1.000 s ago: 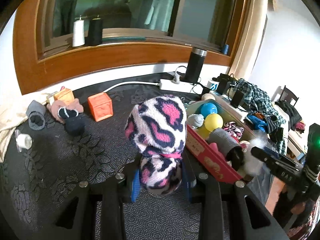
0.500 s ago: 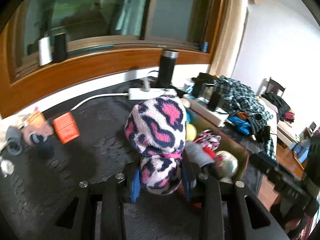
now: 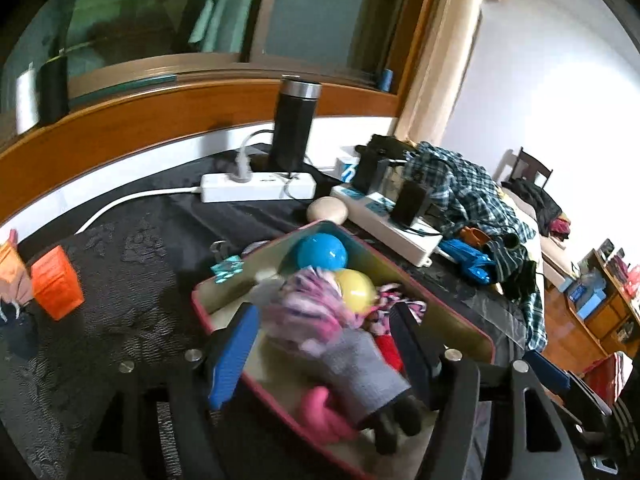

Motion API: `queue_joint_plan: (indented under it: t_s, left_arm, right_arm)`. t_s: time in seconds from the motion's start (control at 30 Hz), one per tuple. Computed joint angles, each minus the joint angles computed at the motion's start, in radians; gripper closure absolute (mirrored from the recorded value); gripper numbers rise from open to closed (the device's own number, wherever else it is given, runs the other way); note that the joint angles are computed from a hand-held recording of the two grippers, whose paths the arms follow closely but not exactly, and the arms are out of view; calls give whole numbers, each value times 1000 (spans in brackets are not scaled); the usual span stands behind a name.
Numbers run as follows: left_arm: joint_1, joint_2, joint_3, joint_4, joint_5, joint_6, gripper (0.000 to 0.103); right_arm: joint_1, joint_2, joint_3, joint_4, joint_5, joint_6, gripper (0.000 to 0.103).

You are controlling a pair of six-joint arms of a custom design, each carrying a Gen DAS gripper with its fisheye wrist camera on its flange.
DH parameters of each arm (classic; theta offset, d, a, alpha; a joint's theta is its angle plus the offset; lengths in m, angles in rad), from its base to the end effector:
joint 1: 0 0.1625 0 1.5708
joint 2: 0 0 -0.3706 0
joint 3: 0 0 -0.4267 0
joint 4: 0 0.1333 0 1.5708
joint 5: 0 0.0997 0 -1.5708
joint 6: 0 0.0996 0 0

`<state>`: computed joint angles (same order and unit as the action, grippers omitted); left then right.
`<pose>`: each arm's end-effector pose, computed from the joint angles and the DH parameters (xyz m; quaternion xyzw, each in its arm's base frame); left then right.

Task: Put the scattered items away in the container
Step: 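Carry the plush and bag over the box and open both tools to drop them, then move back to the table and grasp the white tape roll with the left tool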

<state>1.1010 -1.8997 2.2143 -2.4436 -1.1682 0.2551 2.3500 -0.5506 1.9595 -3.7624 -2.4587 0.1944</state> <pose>-0.0361 -0.4518 0.3563 0.2825 0.9002 -0.2890 0.1622 0.3910 -0.3161 -0.0390 0.0837 -0.8466 0.4902 0.1898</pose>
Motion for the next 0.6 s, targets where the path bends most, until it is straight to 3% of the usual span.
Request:
queue_joint_plan:
  t_s: [0.37,0.6]
  left_arm:
    - [98,-103,-36,24,42,10,33]
    - [215,-147,-85,35,61,24,33]
  right_arm:
    - [22,55,-84,89,39,37,23]
    - [60,128,-215,201,80,9,23]
